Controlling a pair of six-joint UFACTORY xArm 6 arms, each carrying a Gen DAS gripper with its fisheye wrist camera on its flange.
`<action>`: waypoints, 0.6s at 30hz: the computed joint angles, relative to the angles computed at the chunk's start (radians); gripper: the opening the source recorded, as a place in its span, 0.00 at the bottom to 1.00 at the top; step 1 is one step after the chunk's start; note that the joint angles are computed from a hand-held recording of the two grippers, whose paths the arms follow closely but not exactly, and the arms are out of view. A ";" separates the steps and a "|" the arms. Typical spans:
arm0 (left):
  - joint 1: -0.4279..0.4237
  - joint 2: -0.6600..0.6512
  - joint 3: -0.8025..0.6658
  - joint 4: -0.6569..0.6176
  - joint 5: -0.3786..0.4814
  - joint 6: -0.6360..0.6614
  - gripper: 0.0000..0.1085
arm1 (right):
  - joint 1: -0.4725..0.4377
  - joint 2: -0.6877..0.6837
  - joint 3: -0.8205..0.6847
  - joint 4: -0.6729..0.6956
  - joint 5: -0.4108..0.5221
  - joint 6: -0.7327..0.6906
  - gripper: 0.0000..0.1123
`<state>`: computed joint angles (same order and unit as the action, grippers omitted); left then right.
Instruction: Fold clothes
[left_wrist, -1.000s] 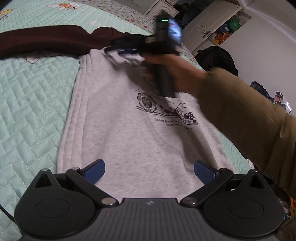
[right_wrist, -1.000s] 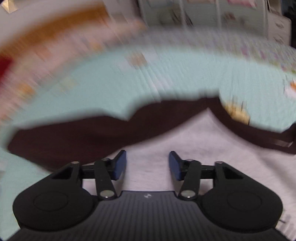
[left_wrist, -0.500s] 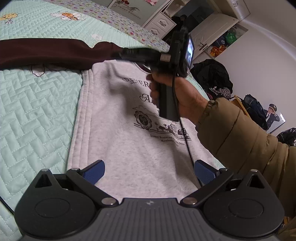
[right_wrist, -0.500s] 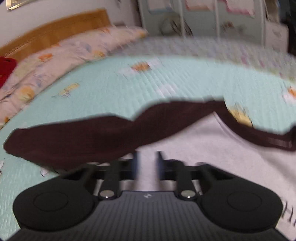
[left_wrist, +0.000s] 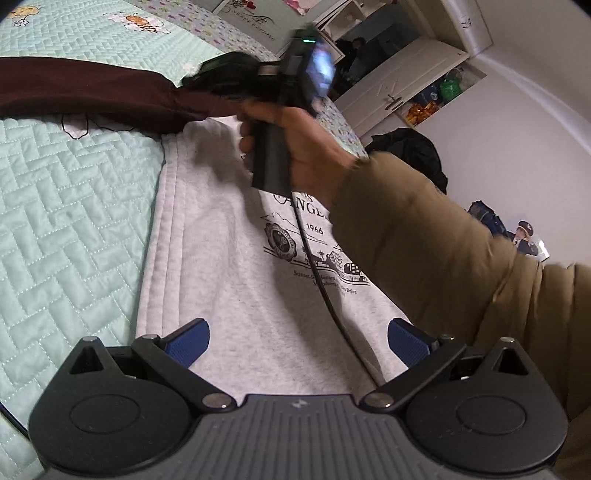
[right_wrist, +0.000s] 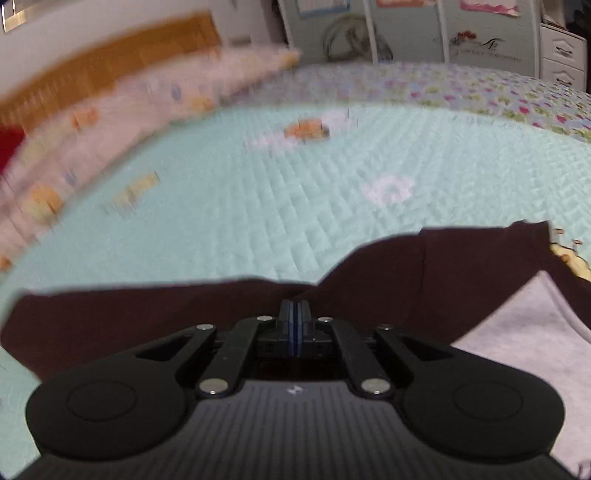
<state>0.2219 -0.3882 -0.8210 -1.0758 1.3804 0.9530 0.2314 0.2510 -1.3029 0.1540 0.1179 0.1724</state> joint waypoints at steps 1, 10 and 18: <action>0.003 0.004 -0.001 -0.005 0.004 0.009 0.94 | 0.000 -0.036 0.040 -0.022 -0.032 0.024 0.02; 0.018 0.010 -0.015 -0.010 0.013 0.002 0.94 | 0.006 0.176 -0.227 -0.020 0.096 0.033 0.07; 0.019 -0.025 -0.011 -0.009 -0.018 -0.007 0.94 | 0.010 -0.390 0.367 0.112 0.003 -0.109 0.07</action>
